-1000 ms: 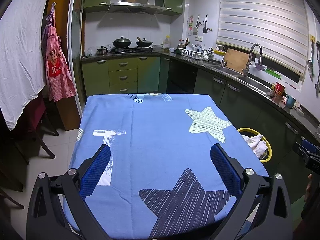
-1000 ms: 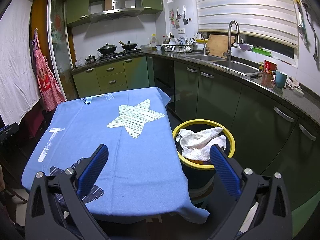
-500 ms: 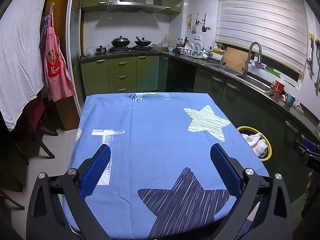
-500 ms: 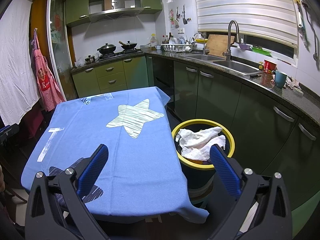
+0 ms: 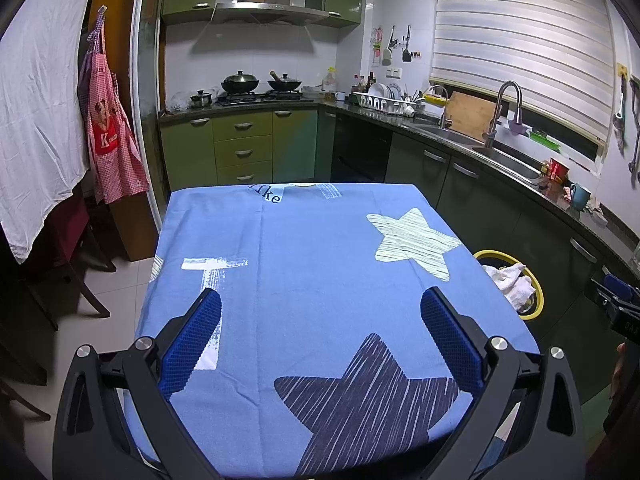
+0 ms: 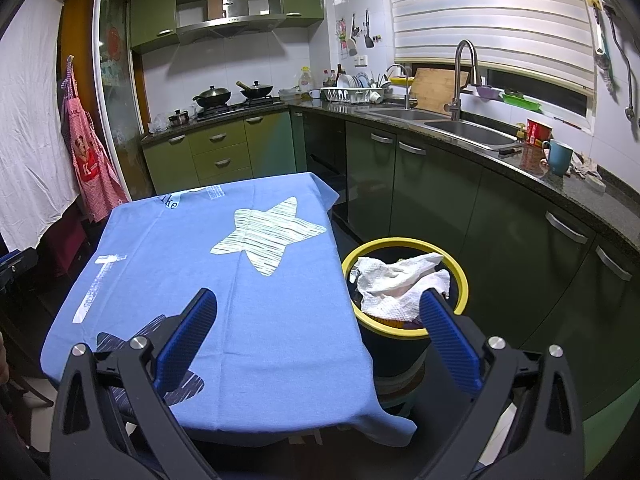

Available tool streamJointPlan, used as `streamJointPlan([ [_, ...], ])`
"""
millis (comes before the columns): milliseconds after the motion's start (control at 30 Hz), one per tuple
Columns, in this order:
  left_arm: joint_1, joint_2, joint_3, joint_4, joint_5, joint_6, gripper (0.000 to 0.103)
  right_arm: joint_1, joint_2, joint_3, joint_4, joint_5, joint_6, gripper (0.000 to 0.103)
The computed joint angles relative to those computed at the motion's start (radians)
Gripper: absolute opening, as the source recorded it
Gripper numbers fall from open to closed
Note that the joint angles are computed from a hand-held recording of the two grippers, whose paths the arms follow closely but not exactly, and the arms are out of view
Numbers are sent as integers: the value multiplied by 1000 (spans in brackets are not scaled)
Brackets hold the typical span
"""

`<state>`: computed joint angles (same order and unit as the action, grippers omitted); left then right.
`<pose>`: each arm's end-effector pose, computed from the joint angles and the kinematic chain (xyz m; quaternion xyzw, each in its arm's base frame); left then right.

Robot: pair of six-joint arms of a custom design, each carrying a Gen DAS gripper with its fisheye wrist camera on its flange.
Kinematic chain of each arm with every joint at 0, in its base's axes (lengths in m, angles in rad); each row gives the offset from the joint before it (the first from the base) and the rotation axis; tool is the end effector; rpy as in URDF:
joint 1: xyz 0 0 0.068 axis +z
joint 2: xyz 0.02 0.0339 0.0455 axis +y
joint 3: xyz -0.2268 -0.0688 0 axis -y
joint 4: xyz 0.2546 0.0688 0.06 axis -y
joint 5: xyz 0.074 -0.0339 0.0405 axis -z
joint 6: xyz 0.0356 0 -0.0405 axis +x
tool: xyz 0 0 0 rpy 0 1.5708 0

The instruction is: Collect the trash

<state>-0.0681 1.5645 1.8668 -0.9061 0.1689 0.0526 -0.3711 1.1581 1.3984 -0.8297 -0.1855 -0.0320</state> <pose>0.3324 -0.0287 0.4114 0.0924 0.8782 -0.0783 0.4626 0.2378 -0.0855 0.3795 0.1052 0.8730 -0.0139 0.4761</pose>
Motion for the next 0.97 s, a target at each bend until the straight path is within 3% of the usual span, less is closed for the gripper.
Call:
streamJointPlan([
  [533, -4, -36, -54, 70, 2, -6, 98, -10, 7, -7, 0, -5, -14, 97],
  [967, -8, 88, 91, -13, -20, 4, 98, -4, 26, -11, 9, -4, -8, 97],
])
